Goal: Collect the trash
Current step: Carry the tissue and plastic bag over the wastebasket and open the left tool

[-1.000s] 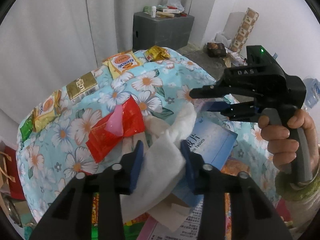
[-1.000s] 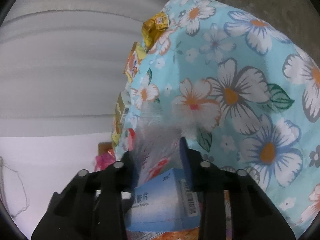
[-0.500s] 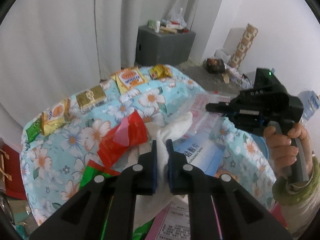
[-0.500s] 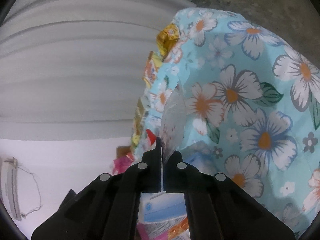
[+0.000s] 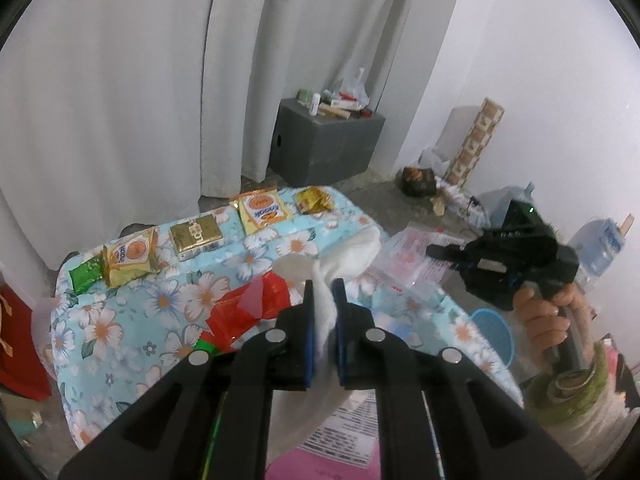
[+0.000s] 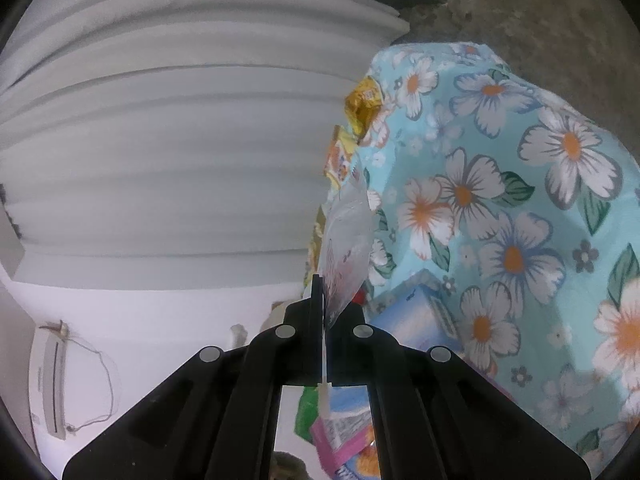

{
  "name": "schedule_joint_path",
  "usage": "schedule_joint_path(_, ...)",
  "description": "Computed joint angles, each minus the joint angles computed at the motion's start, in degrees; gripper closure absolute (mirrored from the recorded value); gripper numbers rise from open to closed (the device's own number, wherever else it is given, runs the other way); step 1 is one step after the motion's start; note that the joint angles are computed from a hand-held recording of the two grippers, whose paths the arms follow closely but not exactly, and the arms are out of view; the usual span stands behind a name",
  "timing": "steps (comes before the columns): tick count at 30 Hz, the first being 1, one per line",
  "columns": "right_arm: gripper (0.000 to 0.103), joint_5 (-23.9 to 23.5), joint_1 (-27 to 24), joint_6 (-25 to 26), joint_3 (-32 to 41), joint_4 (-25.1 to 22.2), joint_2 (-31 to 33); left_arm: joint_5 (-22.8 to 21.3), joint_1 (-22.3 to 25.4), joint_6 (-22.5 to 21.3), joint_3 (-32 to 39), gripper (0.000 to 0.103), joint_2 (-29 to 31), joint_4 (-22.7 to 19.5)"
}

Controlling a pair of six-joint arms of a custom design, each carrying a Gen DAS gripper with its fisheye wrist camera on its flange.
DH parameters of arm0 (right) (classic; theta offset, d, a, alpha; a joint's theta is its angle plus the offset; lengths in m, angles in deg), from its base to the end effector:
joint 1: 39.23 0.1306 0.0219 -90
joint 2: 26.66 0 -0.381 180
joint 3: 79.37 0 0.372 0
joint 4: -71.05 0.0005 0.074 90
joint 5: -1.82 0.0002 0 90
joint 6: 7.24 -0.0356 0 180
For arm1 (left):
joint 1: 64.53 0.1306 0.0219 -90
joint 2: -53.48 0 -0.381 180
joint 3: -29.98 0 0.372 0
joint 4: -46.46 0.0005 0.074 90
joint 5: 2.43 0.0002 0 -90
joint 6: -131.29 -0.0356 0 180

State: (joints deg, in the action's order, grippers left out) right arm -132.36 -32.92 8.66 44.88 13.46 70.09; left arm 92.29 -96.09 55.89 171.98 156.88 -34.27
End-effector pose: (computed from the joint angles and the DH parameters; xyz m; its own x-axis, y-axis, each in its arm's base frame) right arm 0.4771 0.0772 0.6307 -0.7887 0.6067 0.0990 0.2935 0.2301 0.9279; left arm 0.4089 -0.2552 0.6597 -0.6977 0.1338 -0.7038 0.4110 0.8794 -0.2404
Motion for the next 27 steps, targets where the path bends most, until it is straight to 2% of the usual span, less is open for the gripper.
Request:
schedule_joint_path(8,0.103,0.2,-0.3,-1.0,-2.2,3.1,-2.7,2.6,-0.4,2.2,1.3,0.095,-1.4,-0.5)
schedule_joint_path(20,0.103,-1.4,-1.8,-1.5,-6.5,5.5,-7.0,12.0,-0.9,8.7,4.0,0.095,-2.1,-0.5)
schedule_joint_path(22,0.103,-2.0,-2.7,-0.5,-7.3,5.2,-8.2,13.2,-1.7,9.4,5.5,0.095,-1.6,-0.5)
schedule_joint_path(27,0.103,-2.9,-6.3,3.5,-9.6,2.1,-11.8,13.2,-5.4,9.9,9.1,0.095,0.3,0.0)
